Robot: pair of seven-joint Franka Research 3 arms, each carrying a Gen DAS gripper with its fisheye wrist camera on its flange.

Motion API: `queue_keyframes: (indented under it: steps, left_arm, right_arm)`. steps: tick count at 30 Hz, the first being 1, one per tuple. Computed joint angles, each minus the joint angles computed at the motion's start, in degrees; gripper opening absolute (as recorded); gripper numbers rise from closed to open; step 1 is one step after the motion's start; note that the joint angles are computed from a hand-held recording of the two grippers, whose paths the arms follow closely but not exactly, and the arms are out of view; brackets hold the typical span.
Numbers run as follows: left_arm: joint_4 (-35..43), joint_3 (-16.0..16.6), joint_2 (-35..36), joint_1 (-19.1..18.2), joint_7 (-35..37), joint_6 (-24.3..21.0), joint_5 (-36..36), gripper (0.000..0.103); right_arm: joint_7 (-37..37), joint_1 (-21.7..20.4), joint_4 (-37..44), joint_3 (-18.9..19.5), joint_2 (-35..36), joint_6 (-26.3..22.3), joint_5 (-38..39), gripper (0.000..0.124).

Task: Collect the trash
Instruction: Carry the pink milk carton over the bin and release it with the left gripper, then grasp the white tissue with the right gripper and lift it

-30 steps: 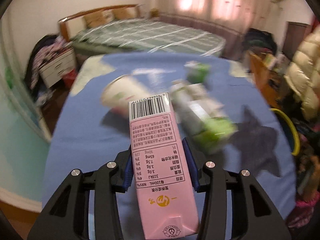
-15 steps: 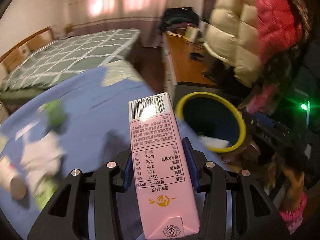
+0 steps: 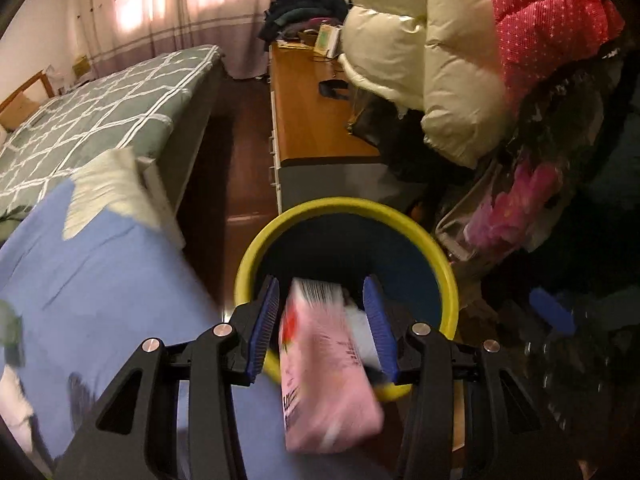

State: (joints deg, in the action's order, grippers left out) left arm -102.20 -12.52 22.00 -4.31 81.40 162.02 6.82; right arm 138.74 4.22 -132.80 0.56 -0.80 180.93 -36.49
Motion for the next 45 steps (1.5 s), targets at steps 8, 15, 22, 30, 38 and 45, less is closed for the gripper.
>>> queue_keyframes:
  steps: [8, 15, 22, 30, 38, 45]
  left_arm:
    - [-4.0, 1.1, -3.7, 0.9, -2.9, 2.9, 0.0, 0.045]
    - [-24.3, 6.0, -21.4, 3.1, -12.7, 13.9, 7.1, 0.083]
    - [-40.3, 0.6, -39.6, 22.4, -38.8, 18.8, 31.9, 0.095]
    - [-54.5, -0.3, -54.5, 37.9, -42.5, 16.9, 31.5, 0.096]
    - [-60.2, 4.4, -56.9, 41.0, -36.8, 19.2, 27.6, 0.096]
    - [-61.8, 2.9, -56.5, 42.8, -33.2, 22.4, 23.2, 0.096]
  right_arm:
    - [-5.4, 1.2, -0.5, 0.2, 0.2, 0.5, 6.1, 0.054]
    - [-24.9, 5.6, -0.9, 1.8, 0.4, 0.6, 26.4, 0.055]
    - [-57.7, 12.7, 3.1, 5.2, 1.4, -1.6, 60.2, 0.058]
    - [-74.2, 17.7, 12.8, 10.8, 6.1, -7.7, 72.1, 0.06]
    - [-77.9, 23.1, 24.2, 13.2, 12.6, -15.1, 69.1, 0.06]
    - [-76.9, 25.7, 32.6, 14.0, 18.1, -21.7, 66.1, 0.06]
